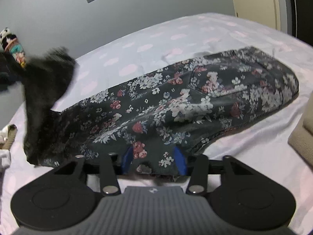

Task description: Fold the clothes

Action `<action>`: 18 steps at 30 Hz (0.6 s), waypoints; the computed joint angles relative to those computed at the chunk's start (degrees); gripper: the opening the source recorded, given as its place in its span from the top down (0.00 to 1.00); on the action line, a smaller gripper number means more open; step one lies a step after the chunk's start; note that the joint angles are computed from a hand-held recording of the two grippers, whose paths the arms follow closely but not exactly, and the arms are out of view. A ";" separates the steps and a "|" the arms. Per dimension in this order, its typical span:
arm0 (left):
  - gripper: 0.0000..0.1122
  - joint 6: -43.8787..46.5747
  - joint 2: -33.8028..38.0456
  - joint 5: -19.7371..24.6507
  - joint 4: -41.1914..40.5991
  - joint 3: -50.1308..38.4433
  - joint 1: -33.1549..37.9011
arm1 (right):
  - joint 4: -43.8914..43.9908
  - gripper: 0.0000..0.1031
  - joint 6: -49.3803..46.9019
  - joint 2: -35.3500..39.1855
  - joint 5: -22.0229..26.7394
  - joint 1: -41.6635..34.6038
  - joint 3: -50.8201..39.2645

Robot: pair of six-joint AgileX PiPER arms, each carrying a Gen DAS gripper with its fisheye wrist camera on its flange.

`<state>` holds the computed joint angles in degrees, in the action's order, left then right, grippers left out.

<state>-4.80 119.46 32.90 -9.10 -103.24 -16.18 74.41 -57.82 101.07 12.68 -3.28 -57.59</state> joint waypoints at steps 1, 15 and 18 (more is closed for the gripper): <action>0.93 -0.34 0.92 -0.37 0.43 0.90 -1.11 | -1.24 0.69 1.70 0.57 1.16 -0.53 -0.56; 0.74 13.01 -1.42 1.68 -7.50 14.14 -3.07 | 16.11 0.73 -10.90 5.45 18.76 -6.02 -3.12; 0.65 22.27 -4.37 0.34 -15.44 19.02 -1.89 | 16.52 0.73 -11.80 5.63 19.47 -5.42 -3.35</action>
<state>17.46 115.10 33.24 -24.54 -84.22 -18.07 90.93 -69.62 106.70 32.15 -8.70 -60.94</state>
